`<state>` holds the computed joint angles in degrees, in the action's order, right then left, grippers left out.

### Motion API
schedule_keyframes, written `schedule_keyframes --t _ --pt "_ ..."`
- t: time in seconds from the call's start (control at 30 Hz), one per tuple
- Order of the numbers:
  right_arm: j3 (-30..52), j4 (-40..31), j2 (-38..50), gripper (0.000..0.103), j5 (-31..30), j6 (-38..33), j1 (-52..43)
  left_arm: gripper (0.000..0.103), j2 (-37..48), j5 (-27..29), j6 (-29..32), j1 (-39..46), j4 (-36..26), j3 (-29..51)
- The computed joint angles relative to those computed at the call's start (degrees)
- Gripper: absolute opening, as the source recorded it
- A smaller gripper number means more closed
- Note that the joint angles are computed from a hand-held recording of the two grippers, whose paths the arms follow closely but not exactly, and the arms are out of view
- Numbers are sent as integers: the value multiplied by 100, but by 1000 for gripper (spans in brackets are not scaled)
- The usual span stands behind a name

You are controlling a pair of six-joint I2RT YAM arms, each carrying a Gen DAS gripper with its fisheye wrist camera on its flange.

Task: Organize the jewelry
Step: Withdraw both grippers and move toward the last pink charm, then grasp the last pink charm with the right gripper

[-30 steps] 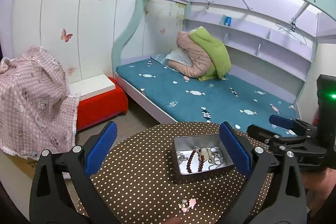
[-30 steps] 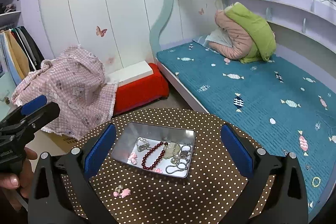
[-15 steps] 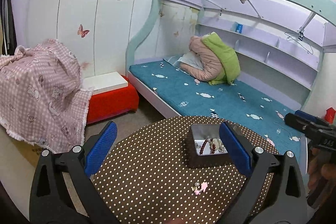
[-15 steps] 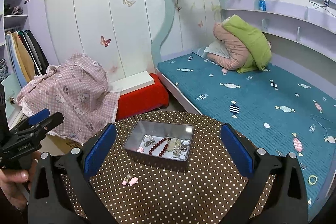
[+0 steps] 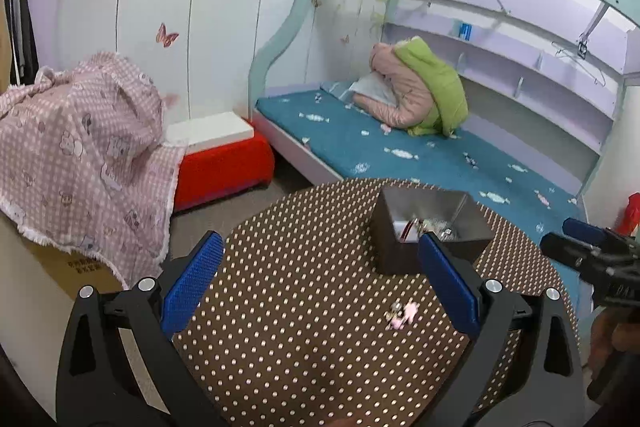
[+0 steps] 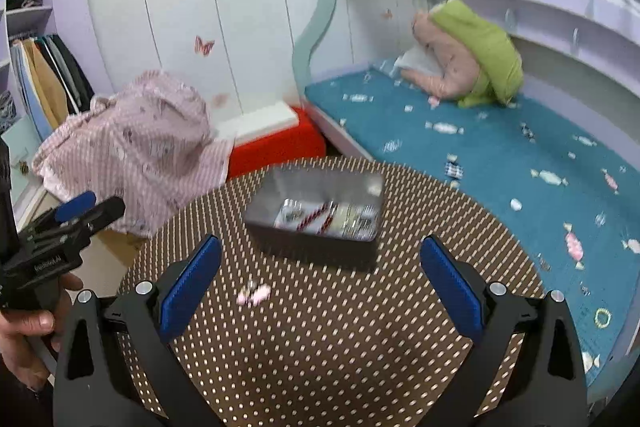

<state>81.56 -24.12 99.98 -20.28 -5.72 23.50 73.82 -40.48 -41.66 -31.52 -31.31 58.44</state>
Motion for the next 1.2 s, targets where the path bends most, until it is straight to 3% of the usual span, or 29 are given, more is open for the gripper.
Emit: schedule_keyframes --t 0.3,0.63,0.7,0.83,0.97,1.2 --pt "-174 60 372 96 428 88 496 98 119 -17 -387 -163 -38 -406" --pt "233 -41 1280 94 876 -15 1166 98 69 190 -629 -75 -2 -863" --pt "317 9 1420 89 1020 -48 1258 98 13 238 -624 1 29 -946" --pt "206 227 1509 67 1283 -294 1326 98 12 371 -533 150 144 -1019" --pt "108 282 1434 51 1213 -367 1167 98 89 542 -365 308 330 -1037" --pt "77 267 1434 49 908 -424 878 98 449 728 -83 391 574 -831"
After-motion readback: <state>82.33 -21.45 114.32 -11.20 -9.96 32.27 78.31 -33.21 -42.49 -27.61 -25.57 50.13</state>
